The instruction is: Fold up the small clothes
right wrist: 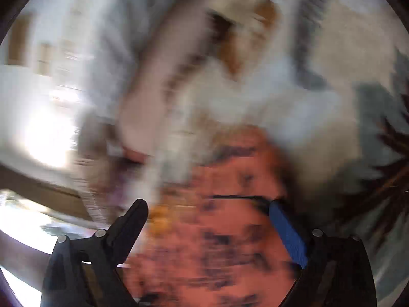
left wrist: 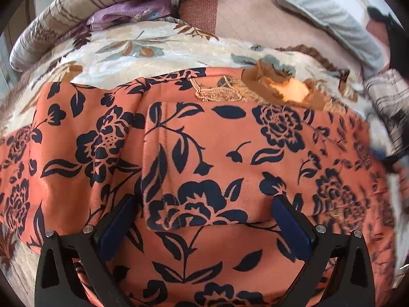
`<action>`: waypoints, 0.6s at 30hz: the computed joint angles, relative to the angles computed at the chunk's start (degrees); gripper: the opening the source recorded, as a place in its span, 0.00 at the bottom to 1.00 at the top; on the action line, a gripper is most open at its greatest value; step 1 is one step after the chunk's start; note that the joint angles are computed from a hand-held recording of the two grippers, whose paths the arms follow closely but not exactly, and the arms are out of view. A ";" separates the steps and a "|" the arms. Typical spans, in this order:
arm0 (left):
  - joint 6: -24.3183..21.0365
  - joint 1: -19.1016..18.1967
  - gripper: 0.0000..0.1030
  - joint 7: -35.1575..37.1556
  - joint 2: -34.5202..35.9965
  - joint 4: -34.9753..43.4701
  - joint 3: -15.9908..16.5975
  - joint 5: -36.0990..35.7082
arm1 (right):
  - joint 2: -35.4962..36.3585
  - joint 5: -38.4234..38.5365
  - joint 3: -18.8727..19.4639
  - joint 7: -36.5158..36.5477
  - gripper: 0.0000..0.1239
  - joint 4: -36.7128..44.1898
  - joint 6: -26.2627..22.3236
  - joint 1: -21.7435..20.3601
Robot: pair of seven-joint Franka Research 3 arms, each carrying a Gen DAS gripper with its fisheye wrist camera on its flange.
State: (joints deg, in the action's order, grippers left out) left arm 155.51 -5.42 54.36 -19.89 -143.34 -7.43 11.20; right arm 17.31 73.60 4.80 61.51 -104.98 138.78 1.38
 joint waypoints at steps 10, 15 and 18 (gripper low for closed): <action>5.58 -3.93 1.00 7.48 -7.00 -3.20 4.83 -11.00 | -7.43 0.55 -2.18 -2.44 0.76 -2.61 4.26 2.41; 5.72 -3.52 1.00 7.69 -2.03 -0.01 3.00 -8.86 | -9.48 -17.46 -4.68 3.18 0.71 -5.24 -4.36 1.42; 3.85 -2.04 1.00 5.78 0.73 1.42 1.12 -6.78 | -10.94 -20.74 -5.39 2.07 0.50 -8.13 -9.86 0.54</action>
